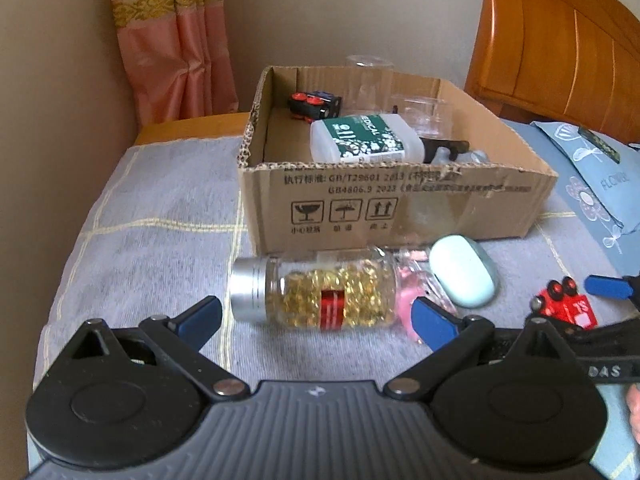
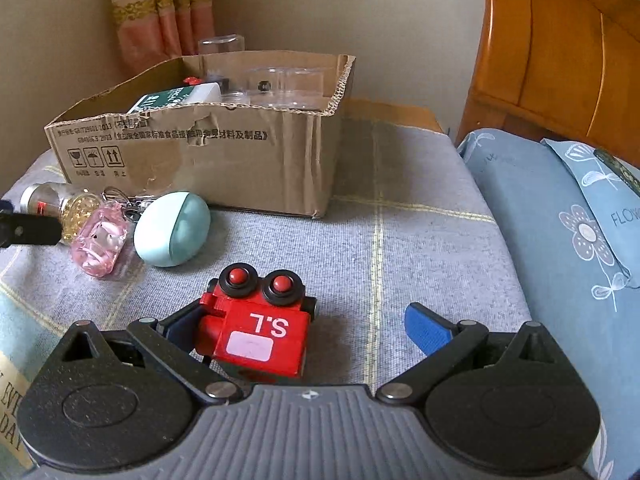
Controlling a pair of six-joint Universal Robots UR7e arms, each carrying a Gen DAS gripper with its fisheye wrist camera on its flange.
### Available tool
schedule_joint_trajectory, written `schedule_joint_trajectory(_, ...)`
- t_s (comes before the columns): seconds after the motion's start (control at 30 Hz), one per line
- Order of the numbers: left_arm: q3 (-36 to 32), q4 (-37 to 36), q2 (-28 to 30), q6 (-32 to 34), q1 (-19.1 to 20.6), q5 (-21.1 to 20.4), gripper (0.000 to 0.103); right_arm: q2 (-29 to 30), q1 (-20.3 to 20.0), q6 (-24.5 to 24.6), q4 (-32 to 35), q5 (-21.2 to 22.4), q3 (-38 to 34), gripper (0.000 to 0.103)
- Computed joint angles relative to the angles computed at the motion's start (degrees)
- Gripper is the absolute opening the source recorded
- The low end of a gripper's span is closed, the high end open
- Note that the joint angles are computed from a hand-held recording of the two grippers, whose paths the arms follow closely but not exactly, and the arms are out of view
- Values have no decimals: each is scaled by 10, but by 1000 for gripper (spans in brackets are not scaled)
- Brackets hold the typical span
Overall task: Organize rigid objects
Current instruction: 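Grasp the red train car with the right tool while the left tool grasps the jar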
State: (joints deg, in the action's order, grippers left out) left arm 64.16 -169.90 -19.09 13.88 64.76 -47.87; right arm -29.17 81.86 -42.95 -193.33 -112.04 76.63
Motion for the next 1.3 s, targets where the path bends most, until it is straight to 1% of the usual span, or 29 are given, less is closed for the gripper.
schedule_joint_trajectory(0.17, -32, 33, 15, -5, 7, 6, 101, 1, -4, -5, -13, 9, 4, 103)
schedule_joint_trajectory(0.3, -26, 18, 11, 8, 10, 3, 101, -1, -4, -7, 1, 9, 2, 103)
schedule_joint_trajectory(0.4, -28, 14, 11, 25, 13, -2, 101, -1, -1, -4, 6, 2, 0, 103)
schedule_joint_trajectory(0.47, -33, 11, 15, 44, 15, -6, 101, 1, 2, 3, 9, -10, -4, 103)
schedule_joint_trajectory(0.6, -58, 21, 29, 75, 17, -4, 100, 1, 7, 9, 19, -22, -5, 103)
schedule_joint_trajectory(0.7, -68, 25, 34, 75, 19, -12, 97, 0, 9, 7, 18, -20, 1, 102)
schedule_joint_trajectory(0.77, -71, 23, 35, 71, 20, -14, 95, 0, 11, 4, 13, -15, 6, 98)
schedule_joint_trajectory(0.8, -71, 26, 34, 67, 21, -20, 93, -1, 12, 0, 14, -12, 8, 92)
schedule_joint_trajectory(0.83, -71, 28, 34, 64, 21, -23, 93, -3, 13, -2, 16, -10, 10, 89)
schedule_joint_trajectory(0.93, -69, 25, 33, 63, 21, -23, 93, -6, 17, -6, 23, -9, 14, 71)
schedule_joint_trajectory(0.97, -70, 25, 34, 62, 21, -21, 93, -6, 18, -7, 25, -10, 14, 69)
schedule_joint_trajectory(1.0, -70, 26, 33, 62, 21, -20, 93, -6, 19, -8, 26, -10, 14, 63)
schedule_joint_trajectory(1.03, -69, 28, 33, 61, 21, -20, 93, -6, 20, -6, 28, -11, 14, 61)
schedule_joint_trajectory(1.23, -58, 37, 22, 68, 19, -21, 93, -8, 23, -4, 32, -20, 15, 61)
schedule_joint_trajectory(1.3, -54, 42, 18, 76, 18, -22, 93, -8, 24, -10, 32, -23, 15, 61)
